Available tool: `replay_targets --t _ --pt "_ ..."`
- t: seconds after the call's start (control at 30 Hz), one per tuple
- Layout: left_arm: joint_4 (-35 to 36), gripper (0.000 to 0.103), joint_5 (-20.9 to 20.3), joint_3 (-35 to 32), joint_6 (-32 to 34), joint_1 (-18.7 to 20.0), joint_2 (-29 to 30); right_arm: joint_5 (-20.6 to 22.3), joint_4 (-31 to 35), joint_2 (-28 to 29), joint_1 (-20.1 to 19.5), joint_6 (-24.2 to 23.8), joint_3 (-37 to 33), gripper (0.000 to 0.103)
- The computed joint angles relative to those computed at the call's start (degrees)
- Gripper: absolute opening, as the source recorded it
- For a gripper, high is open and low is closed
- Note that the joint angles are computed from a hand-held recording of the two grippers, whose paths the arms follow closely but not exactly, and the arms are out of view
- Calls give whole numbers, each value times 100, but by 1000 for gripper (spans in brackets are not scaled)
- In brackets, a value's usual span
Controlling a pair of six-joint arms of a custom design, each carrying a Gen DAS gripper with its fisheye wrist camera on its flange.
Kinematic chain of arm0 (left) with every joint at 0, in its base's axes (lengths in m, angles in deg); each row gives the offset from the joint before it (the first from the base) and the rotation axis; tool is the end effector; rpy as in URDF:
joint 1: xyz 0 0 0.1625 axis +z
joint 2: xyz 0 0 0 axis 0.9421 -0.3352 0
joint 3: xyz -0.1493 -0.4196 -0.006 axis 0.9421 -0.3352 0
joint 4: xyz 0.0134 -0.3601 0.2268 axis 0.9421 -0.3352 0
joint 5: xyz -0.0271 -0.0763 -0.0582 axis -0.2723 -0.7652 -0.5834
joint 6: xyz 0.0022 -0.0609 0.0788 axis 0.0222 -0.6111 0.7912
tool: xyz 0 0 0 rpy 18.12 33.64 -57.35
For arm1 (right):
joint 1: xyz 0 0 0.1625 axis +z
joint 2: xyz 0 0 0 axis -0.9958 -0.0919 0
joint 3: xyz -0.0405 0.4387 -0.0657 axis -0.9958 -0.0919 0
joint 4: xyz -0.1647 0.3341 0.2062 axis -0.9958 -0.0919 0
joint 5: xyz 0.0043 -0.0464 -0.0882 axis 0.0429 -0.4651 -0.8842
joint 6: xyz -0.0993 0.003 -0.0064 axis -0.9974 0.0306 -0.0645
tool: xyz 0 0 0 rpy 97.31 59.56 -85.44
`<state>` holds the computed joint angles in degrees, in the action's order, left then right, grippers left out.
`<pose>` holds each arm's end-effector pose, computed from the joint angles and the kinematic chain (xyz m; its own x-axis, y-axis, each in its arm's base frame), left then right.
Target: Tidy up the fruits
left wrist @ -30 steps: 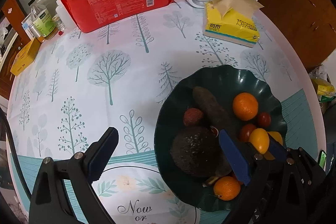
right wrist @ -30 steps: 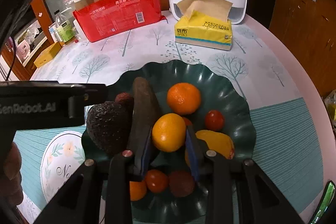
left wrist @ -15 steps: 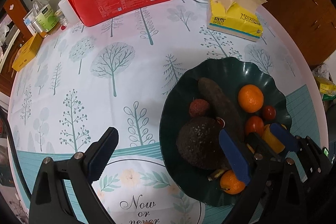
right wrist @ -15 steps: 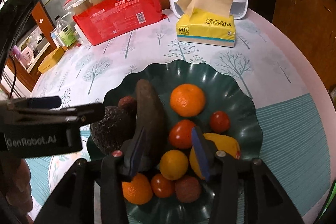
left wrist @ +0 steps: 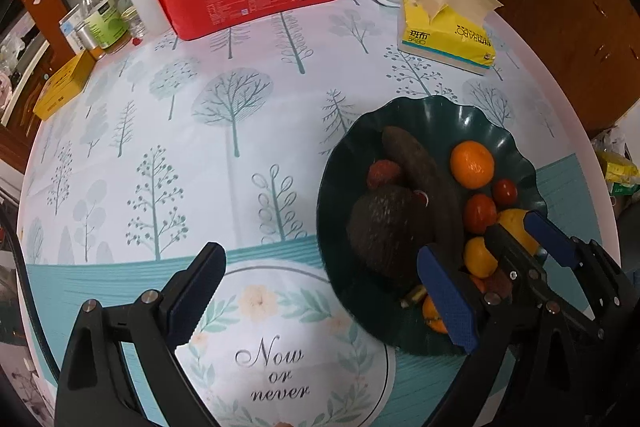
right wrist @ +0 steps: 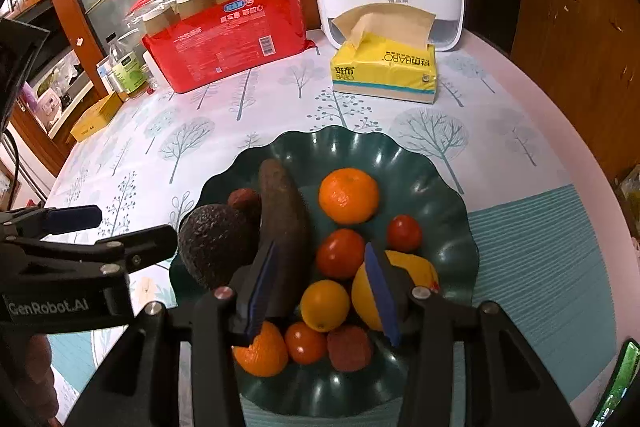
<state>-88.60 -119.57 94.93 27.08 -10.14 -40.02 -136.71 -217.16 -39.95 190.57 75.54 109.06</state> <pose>-0.2273 -0.8148 0.2298 -0.7120 0.0328 -0.7014 0.2637 0.9383 -0.2239 0.2926 -0.7713 0.1267 -0.7698 -0.0823 0.6329 -0.4025 0.8323 -0.3813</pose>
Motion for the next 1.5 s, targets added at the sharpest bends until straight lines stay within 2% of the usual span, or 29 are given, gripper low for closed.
replay_targets --t 0.33,0.43,0.63,0.77,1.03,1.5 --pt "-342 96 119 1120 -323 -234 -834 37 -3 -369 202 77 533 46" --pt "-424 96 328 1542 -493 -374 -1162 234 94 -582 279 275 786 46" --pt "-551 96 709 2358 -818 -734 -1820 279 473 -1068 529 1035 1294 46" --pt "-520 96 907 2806 -1191 -1000 -2183 316 637 -1333 692 1301 1573 46" --pt "-497 96 884 3275 -1656 -1276 -2561 -136 408 -1483 1001 1222 1719 46" --pt "-479 96 849 3414 -1911 -1341 -2680 -140 325 -1547 1163 972 1851 47"
